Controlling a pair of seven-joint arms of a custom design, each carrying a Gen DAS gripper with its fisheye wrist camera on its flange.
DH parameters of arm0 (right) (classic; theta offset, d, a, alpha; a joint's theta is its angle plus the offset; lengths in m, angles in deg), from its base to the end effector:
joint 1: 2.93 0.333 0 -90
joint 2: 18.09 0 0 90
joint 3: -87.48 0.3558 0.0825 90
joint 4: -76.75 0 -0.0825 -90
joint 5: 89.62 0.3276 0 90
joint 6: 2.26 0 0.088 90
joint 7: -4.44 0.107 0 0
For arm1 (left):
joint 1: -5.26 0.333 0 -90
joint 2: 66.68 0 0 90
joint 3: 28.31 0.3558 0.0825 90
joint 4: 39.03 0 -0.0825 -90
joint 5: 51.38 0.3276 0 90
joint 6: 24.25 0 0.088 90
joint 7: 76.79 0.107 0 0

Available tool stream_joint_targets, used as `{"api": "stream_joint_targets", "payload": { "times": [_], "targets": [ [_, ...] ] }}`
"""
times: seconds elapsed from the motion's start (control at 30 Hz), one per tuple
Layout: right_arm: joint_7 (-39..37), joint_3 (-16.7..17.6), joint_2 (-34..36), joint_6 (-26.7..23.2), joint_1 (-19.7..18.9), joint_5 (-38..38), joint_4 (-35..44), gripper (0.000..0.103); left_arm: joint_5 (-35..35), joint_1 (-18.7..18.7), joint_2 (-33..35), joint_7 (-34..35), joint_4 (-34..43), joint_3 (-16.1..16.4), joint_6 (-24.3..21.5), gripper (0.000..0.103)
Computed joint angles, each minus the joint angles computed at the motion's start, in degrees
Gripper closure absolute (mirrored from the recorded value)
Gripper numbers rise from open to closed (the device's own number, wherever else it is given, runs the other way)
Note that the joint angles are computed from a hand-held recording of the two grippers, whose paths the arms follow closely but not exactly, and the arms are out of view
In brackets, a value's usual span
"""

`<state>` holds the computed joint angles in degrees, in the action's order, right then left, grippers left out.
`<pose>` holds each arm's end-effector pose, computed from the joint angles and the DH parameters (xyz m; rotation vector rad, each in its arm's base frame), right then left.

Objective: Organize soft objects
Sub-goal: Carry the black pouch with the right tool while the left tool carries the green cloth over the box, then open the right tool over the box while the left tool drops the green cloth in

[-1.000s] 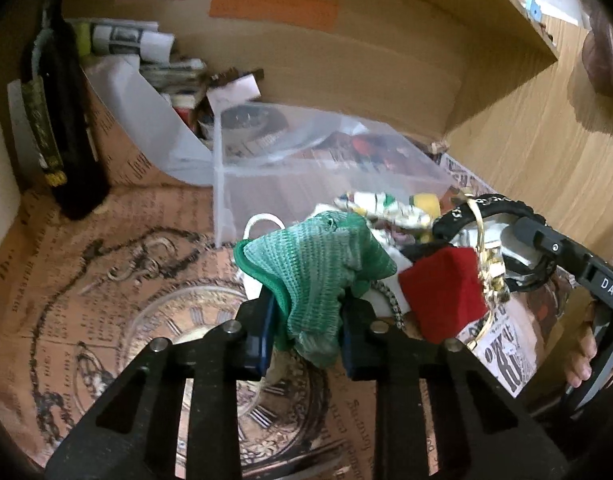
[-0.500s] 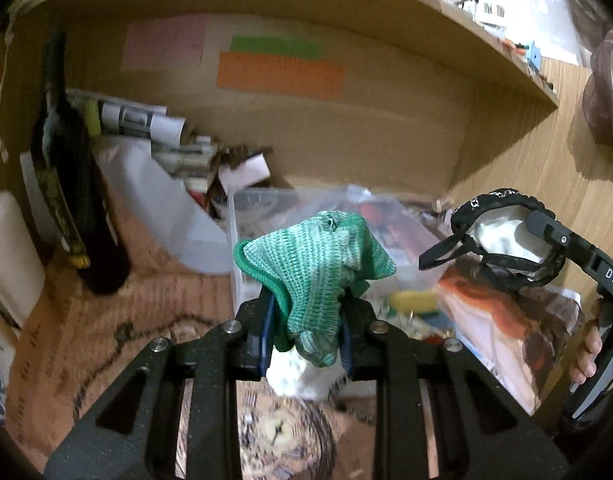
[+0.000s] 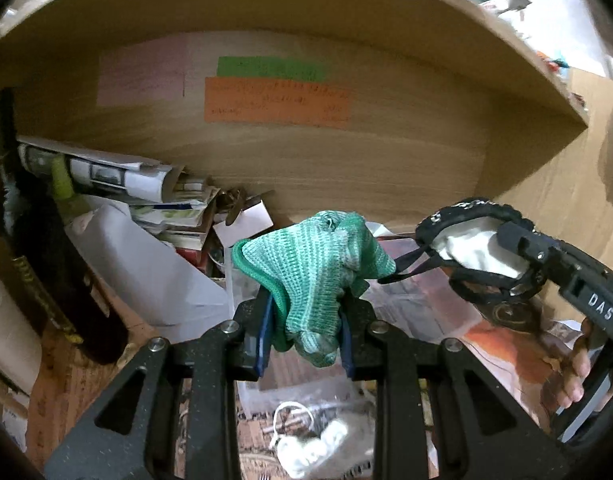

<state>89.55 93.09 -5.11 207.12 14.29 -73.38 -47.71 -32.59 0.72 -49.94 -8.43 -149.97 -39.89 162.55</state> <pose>0.5393 0.1818 0.5224 -1.4829 1.3162 -0.7835 0.5952 -0.1879 0.5364 -1.4857 1.8356 -1.1543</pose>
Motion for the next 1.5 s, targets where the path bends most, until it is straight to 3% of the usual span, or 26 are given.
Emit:
{"api": "stream_joint_targets", "payload": {
  "times": [0.07, 0.37, 0.53, 0.7, 0.77, 0.97, 1.13, 1.2, 1.37, 1.5],
  "targets": [
    [-0.6, -0.4, 1.4, -2.6, 0.1, 0.1, 2.4, 0.081, -0.6, 2.7, 2.0, 1.4, 3.0, -3.5, -2.9, 0.077],
    [-6.7, -6.4, 6.5, -13.3, 5.1, 5.8, 11.1, 0.081, -4.7, 1.6, 9.6, 7.5, 14.3, -4.6, -14.9, 0.077],
    [-7.7, -13.8, 8.9, -17.8, 10.9, 8.5, 14.2, 0.081, -5.6, -1.0, 12.6, 9.7, 19.0, -2.6, -19.8, 0.077],
    [-5.5, -16.8, 10.6, -22.8, 12.4, 6.5, 16.7, 0.081, -5.4, -3.0, 14.1, 10.5, 21.7, -1.0, -23.0, 0.076],
    [-4.2, -17.0, 11.1, -24.7, 12.2, 4.9, 17.4, 0.081, -5.5, -3.5, 14.4, 10.6, 22.4, -0.7, -24.1, 0.071],
    [0.2, -20.0, 11.6, -28.5, 14.0, -0.7, 18.4, 0.078, -4.4, -4.9, 15.1, 10.0, 23.6, 0.9, -24.8, 0.053],
    [2.4, -18.9, 10.6, -28.6, 12.6, -4.5, 17.8, 0.061, -4.9, -4.2, 14.4, 9.7, 22.8, 0.4, -23.6, 0.040],
    [3.6, -20.7, 9.9, -27.3, 14.1, -6.2, 16.7, 0.051, -4.6, -4.2, 13.4, 9.2, 21.4, 0.7, -22.1, 0.038],
    [4.5, -23.1, 7.4, -23.2, 16.7, -7.0, 13.3, 0.047, -3.6, -3.8, 10.3, 7.4, 17.2, 1.2, -17.7, 0.031],
    [2.5, -28.0, 4.9, -17.9, 22.5, -4.4, 8.9, 0.038, -2.5, -3.8, 6.8, 5.8, 12.3, 1.8, -12.8, 0.023]
  ]
}}
